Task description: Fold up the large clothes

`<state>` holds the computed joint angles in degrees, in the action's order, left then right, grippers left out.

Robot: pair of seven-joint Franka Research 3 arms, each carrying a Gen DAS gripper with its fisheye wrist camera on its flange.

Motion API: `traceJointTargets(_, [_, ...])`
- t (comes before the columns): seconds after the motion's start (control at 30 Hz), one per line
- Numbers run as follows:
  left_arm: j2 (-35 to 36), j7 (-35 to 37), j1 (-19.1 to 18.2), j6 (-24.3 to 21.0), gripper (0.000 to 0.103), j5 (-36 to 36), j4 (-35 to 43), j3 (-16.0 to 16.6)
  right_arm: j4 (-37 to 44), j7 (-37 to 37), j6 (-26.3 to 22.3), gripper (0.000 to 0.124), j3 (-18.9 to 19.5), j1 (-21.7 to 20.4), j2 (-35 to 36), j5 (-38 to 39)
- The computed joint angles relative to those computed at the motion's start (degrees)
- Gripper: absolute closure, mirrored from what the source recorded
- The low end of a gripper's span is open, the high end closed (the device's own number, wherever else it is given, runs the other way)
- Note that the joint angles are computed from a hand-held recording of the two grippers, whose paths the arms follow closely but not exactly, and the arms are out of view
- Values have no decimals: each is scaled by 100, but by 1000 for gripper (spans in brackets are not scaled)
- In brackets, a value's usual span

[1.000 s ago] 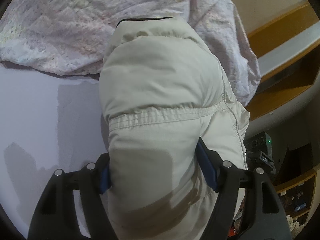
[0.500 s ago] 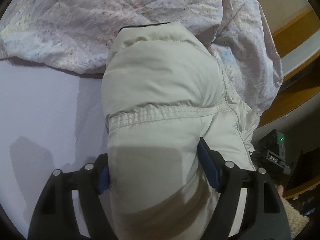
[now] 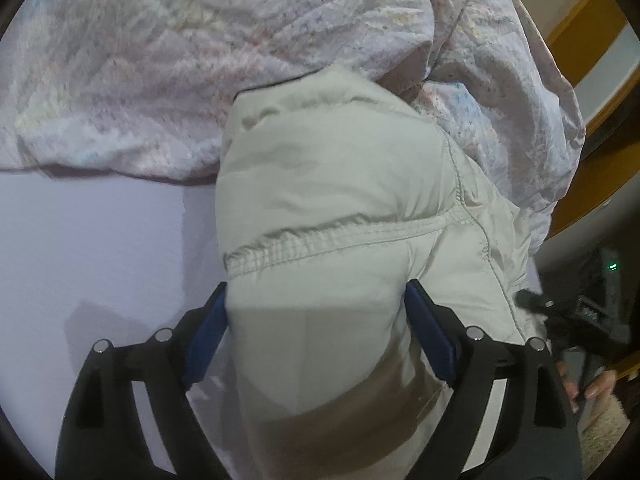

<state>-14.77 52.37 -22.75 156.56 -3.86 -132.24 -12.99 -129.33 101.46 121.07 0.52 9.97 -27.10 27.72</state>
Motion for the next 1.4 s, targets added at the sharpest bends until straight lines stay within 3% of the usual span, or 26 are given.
traceJointTargets(0.1, [-134,-502,390,-484,15,1180,225,-404,90,323,70,36,240,-291,-243,-815])
traceJointTargets(0.23, [-174,-762,457,-854,10,2006,459,-586,79,270,585,37,378,-334,-498,-1356])
traceJointTargets(0.4, [81,-1068,369,-1022,10,2473,840,-693,493,-206,902,61,741,16,-43,-1893])
traceJointTargets(0.5, [313,-1208,315,-1137,9,2672,1069,-719,535,-256,1070,68,920,141,181,-2245])
traceJointTargets(0.7, [741,-1775,254,-1253,2,3288,1314,-720,446,51,1135,68,1001,206,522,-2756])
traceJointTargets(0.9, [985,-2282,217,-1103,2,3996,1341,-672,11,269,1583,66,979,277,510,-2997])
traceJointTargets(0.97, [1069,-2398,193,-1092,2,4133,1377,-641,2,352,1647,61,966,280,598,-3022])
traceJointTargets(1.1, [1189,-2590,170,-951,2,4377,1362,-567,-1,492,1668,41,761,331,809,-2677])
traceJointTargets(1.4, [1275,-3427,147,-808,2,5203,1261,-515,-342,839,2295,40,971,305,810,-3234])
